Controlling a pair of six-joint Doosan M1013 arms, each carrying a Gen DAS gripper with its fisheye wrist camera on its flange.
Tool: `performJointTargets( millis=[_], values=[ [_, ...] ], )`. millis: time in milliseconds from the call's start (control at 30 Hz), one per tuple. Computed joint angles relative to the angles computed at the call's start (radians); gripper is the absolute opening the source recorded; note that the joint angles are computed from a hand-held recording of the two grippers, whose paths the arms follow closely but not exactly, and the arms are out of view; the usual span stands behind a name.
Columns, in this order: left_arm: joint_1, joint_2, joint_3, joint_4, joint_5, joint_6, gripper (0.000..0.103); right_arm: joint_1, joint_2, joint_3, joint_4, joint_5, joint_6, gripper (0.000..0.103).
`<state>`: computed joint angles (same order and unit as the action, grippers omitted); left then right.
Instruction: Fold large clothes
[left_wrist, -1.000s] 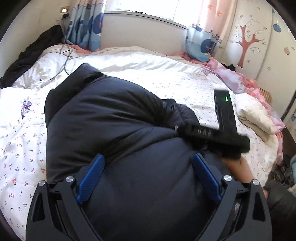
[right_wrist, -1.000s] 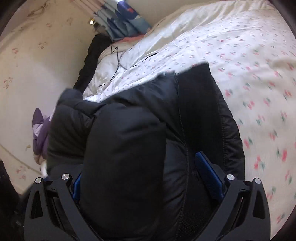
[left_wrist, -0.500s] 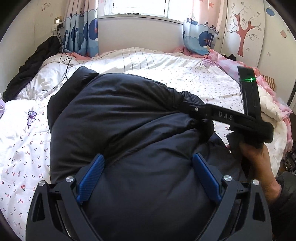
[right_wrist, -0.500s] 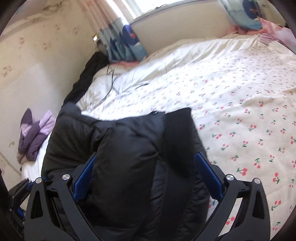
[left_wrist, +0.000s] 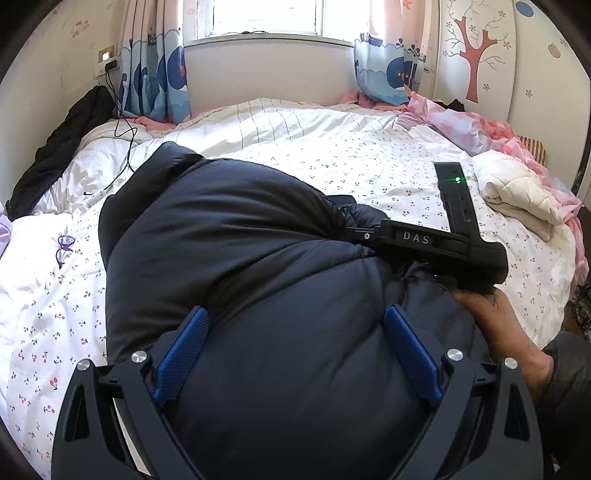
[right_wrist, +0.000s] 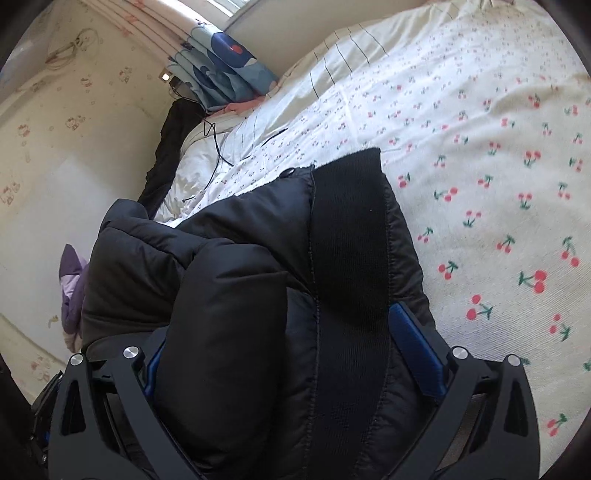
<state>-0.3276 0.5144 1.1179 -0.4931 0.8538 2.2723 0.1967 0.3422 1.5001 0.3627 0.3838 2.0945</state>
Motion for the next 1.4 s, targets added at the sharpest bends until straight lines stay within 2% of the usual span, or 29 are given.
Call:
performJointTargets(
  millis=[100, 333, 433, 533, 567, 667, 733, 800, 933, 967, 1067, 1200, 1400],
  values=[
    [-0.003, -0.004, 0.007, 0.003, -0.009, 0.015, 0.092, -0.002, 0.005, 0.007, 0.026, -0.011, -0.042, 0.097],
    [-0.011, -0.010, 0.016, 0.039, -0.032, 0.008, 0.092, 0.001, 0.004, -0.002, -0.028, 0.014, -0.001, 0.097],
    [-0.011, -0.017, 0.028, 0.054, -0.051, 0.012, 0.092, 0.018, -0.022, -0.001, -0.192, 0.029, 0.145, 0.097],
    [-0.011, -0.025, 0.038, 0.066, -0.070, 0.011, 0.092, 0.053, -0.064, 0.007, -0.438, 0.033, 0.315, 0.097],
    [-0.010, -0.027, 0.041, 0.068, -0.076, 0.011, 0.092, 0.062, -0.073, 0.009, -0.483, 0.038, 0.340, 0.097],
    [-0.007, -0.035, 0.049, 0.065, -0.087, 0.014, 0.092, 0.097, -0.081, -0.010, -0.585, 0.121, 0.353, 0.097],
    [-0.004, -0.039, 0.055, 0.051, -0.095, 0.025, 0.092, 0.099, -0.047, -0.060, -0.482, 0.253, 0.213, 0.097],
    [-0.006, -0.042, 0.059, 0.064, -0.103, 0.007, 0.092, 0.088, -0.047, -0.055, -0.404, 0.263, 0.203, 0.097],
    [-0.017, -0.081, 0.105, 0.127, -0.162, -0.092, 0.093, 0.134, -0.088, -0.061, -0.621, 0.296, 0.358, 0.097],
    [-0.018, -0.099, 0.127, 0.129, -0.184, -0.105, 0.093, 0.158, -0.102, -0.069, -0.694, 0.326, 0.392, 0.097],
    [-0.021, -0.141, 0.174, 0.164, -0.217, -0.173, 0.096, 0.210, -0.116, -0.094, -0.797, 0.406, 0.395, 0.097],
    [-0.022, -0.159, 0.176, 0.262, -0.135, -0.320, 0.096, 0.266, -0.126, -0.109, -0.852, 0.472, 0.406, 0.097],
    [-0.036, -0.224, 0.258, 0.441, -0.214, -0.453, 0.096, 0.325, -0.120, -0.135, -0.884, 0.531, 0.401, 0.097]
  ],
)
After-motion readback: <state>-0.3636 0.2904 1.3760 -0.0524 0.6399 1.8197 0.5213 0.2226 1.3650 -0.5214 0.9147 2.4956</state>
